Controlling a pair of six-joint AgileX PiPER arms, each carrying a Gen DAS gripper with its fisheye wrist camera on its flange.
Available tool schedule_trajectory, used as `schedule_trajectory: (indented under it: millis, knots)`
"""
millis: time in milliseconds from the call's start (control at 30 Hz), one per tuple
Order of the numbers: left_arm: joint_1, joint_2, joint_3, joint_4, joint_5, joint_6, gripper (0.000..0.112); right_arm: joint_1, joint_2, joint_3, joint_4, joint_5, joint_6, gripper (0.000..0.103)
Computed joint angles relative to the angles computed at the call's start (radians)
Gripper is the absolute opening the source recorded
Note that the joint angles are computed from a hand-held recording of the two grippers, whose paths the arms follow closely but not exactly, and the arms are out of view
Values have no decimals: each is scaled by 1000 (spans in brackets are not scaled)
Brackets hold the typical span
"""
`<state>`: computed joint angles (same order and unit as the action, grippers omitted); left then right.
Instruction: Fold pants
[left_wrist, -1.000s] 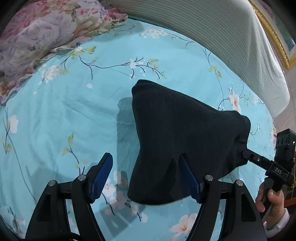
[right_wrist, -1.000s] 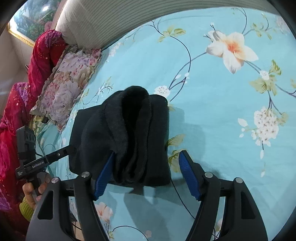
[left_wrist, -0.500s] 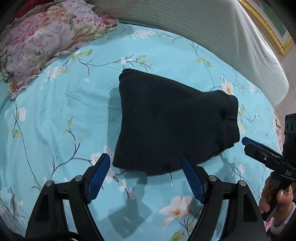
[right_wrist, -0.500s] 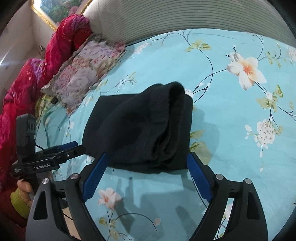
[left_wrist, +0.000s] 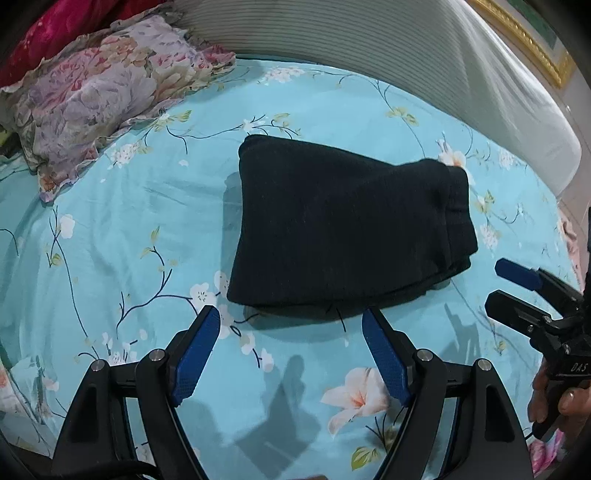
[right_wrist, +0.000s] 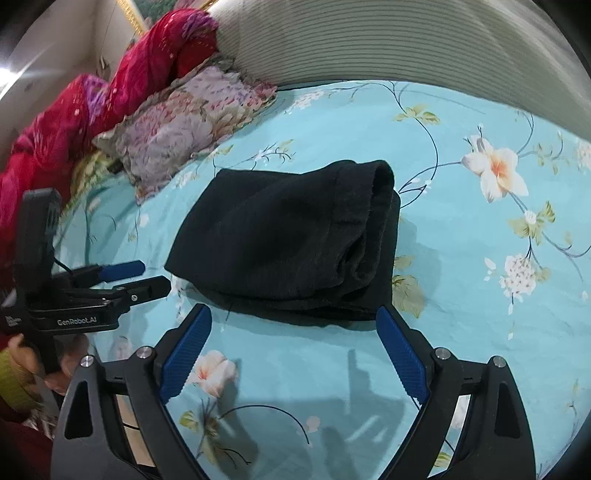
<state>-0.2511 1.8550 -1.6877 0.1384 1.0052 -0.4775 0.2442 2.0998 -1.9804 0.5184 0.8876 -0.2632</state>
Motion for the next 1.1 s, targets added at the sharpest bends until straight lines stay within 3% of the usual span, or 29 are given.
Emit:
schedule_trajectory:
  millis: [500, 1100]
  knots:
    - [-42, -20, 69, 101, -18, -64, 81, 54, -33, 83, -105, -80, -14, 91]
    - [-67, -26, 121, 234, -68, -175, 82, 71, -39, 141, -104, -179, -56, 91]
